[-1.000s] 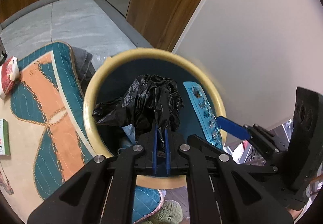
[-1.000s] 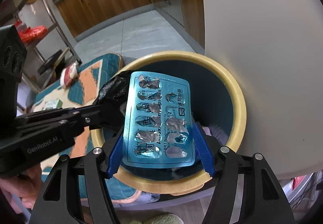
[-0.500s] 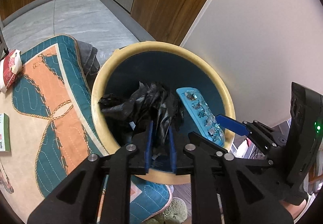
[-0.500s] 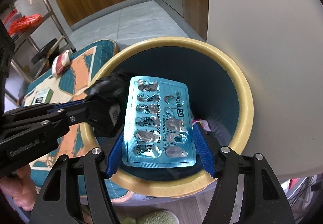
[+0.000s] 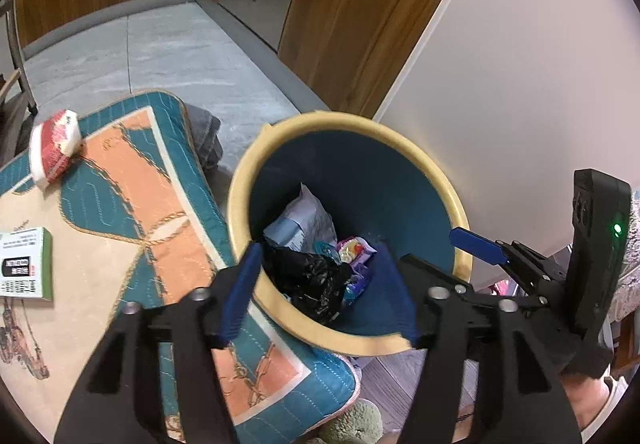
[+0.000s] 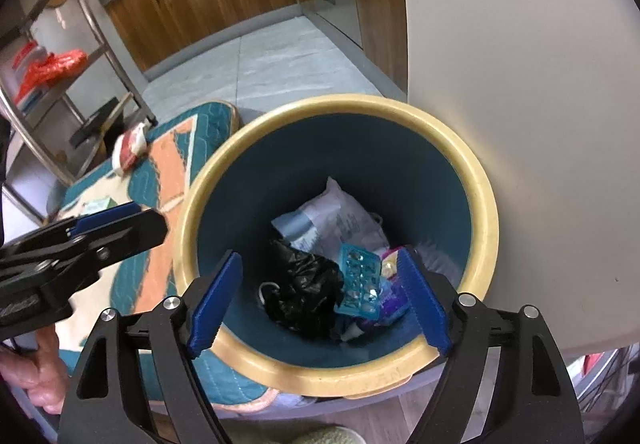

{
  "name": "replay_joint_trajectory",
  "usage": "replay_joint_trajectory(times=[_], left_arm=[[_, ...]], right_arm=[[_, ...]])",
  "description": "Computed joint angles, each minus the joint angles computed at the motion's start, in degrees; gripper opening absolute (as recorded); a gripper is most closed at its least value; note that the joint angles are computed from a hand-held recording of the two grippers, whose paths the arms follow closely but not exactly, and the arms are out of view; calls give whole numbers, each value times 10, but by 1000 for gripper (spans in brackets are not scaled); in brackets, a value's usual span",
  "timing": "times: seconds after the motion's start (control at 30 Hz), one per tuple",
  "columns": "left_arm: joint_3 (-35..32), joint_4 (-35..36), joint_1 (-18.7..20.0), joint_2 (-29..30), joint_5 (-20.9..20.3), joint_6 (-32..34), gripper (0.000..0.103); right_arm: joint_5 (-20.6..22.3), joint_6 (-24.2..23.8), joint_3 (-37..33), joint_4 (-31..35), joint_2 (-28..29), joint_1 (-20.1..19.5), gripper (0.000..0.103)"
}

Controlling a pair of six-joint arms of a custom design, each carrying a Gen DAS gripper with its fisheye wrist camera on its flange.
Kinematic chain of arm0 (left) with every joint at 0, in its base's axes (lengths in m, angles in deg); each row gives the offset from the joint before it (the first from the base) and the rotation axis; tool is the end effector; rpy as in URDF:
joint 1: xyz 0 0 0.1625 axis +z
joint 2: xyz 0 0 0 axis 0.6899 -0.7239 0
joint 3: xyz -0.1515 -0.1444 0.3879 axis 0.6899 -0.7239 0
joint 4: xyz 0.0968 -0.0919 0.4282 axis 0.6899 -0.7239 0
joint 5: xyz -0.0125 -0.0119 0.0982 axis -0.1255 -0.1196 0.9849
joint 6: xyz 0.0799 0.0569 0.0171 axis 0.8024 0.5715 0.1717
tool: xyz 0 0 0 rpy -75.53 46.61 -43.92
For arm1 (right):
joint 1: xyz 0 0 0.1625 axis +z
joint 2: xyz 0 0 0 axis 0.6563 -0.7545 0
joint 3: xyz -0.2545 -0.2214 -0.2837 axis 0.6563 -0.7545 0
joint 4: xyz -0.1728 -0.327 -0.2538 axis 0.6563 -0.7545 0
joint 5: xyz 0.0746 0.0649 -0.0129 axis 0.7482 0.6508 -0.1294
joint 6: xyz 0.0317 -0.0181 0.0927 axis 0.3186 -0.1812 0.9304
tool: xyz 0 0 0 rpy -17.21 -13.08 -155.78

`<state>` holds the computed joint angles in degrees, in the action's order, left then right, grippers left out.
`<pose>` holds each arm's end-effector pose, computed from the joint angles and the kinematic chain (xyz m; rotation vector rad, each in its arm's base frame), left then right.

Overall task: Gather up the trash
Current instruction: 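Move both grippers back toward the stool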

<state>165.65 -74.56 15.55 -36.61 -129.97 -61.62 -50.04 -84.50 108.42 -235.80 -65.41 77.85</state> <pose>-0.0309 -0.4419 0.3104 0.1176 2.4985 -0.8954 0.3635 -0.4858 -0.1164 0.7984 -2.5021 0.5657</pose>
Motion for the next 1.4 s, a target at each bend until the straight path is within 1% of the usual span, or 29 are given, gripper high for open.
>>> replay_joint_trajectory(times=[0.17,0.27,0.33,0.37,0.43,0.53,0.7,0.8,0.83,0.87,0.97,1.07,1.13,1.17,1.23,1.3,1.37,1.4], left_arm=[[15,25,-17,-40,25,-10,64],[21,39,-23,-64,38,-13,70],[28,53,-30,-87,56,-16,77],[31,65,-33,-103,62,-17,79],[35,86,-36,-127,73,-17,90],[45,121,-44,-167,102,-16,97],[58,202,-56,-248,141,-39,97],[61,254,-54,-289,167,-55,97],[61,276,-49,-303,177,-67,97],[60,285,-40,-316,175,-72,97],[53,294,-3,-340,163,-79,97],[46,287,31,-347,158,-85,97],[38,249,68,-343,128,-77,97],[37,245,75,-343,123,-83,97],[33,215,103,-334,102,-75,97],[28,191,129,-318,88,-71,97],[22,169,153,-306,66,-63,97],[16,147,175,-290,49,-57,97]], right_arm=[[2,1,2,-14,-2,2,84],[2,0,1,-20,-1,3,86],[4,-1,1,-23,-1,5,87],[5,-2,1,-24,0,5,89],[9,-4,1,-26,0,7,91],[13,-4,0,-22,2,10,93],[14,-3,-5,-13,5,17,95],[16,-6,-6,-11,7,21,96],[17,-7,-7,-9,7,22,96],[18,-8,-7,-8,8,23,96],[18,-9,-9,-4,10,25,96],[20,-6,-11,2,12,26,96],[18,-7,-11,1,13,28,96],[17,-7,-12,2,14,29,96],[16,-7,-13,3,15,29,96],[14,-6,-15,4,17,30,96],[12,-7,-16,5,18,30,96],[12,-7,-16,5,18,30,96]])
